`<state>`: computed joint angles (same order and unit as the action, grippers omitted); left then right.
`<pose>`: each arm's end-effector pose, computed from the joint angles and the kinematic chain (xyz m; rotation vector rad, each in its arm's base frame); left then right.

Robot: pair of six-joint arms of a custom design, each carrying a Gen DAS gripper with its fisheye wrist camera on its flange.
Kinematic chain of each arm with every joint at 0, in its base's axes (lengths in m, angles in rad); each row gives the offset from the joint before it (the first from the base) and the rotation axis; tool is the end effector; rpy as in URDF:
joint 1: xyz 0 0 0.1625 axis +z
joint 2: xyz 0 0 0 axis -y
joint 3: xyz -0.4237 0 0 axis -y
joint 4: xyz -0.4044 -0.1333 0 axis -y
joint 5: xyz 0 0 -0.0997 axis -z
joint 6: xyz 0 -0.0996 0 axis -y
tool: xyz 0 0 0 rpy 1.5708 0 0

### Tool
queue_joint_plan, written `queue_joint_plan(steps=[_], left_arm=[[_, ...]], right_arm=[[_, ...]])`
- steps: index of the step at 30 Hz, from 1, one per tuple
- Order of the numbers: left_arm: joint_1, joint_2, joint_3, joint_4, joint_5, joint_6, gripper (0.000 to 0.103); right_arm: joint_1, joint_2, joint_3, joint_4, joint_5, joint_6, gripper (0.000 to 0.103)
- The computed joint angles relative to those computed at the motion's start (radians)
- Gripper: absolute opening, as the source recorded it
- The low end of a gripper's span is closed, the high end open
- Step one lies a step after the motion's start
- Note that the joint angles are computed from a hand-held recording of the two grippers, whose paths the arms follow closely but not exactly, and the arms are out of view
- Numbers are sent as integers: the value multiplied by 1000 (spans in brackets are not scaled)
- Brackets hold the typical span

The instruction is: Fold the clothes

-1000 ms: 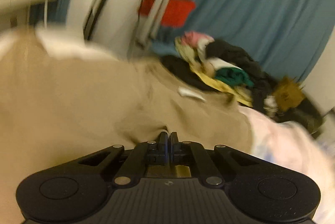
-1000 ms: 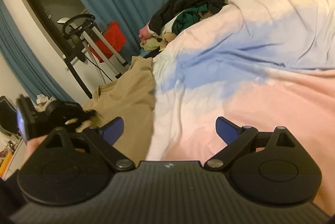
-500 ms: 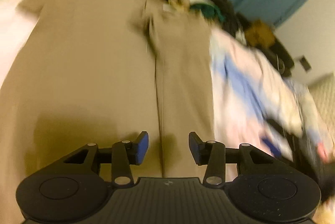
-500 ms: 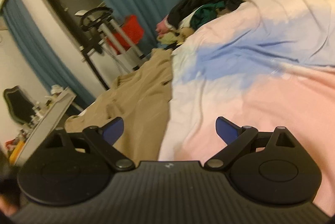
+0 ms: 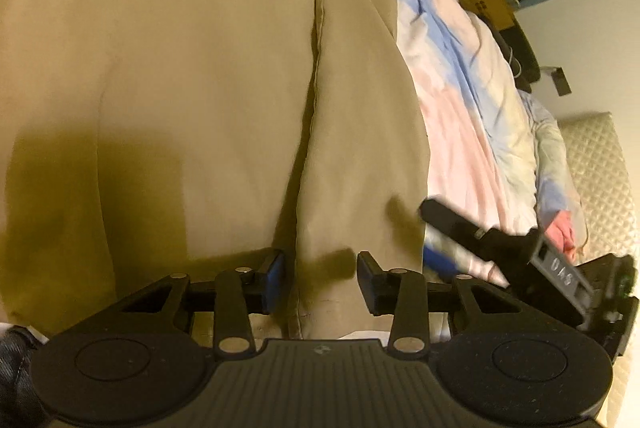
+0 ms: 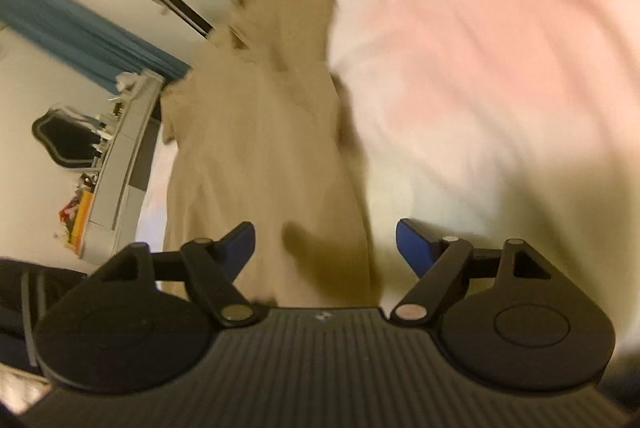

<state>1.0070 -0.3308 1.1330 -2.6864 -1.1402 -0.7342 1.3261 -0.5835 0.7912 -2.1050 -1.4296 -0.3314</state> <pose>-0.2822 -0.7735 -0.0460 -0.3458 2.8741 -0.7465 -0.0691 -0.8850 0.2511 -0.1678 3.0476 -0.5433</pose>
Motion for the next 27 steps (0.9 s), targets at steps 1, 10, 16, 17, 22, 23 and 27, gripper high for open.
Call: queue_joint_plan(steps=[1,10,16,17,22,23,27], left_arm=[[3,2,-4,-1,-12,6,11],[-21,-33,80,-143,-30,82,2],[-34,-33,104,-188,-42,83,2],[-37,-33,103,-162,-22,82,2],[-43,-25,61,7,57,59,5],[-45,-25,57,30,70,63,7],[-65,-25,55,25,121,123,16]], right_arm=[[-2,7,-21,53,-5,33,80],[64,-28,18,116,-196,-124,12],[104,-136,160,-13,-271,-354,11],[102,-133,162,-16,-289,-361,11],[85,-96,115,20,-337,-315,11],[82,-94,108,24,-328,-302,12],[75,-139,179,-81,-278,-328,13]])
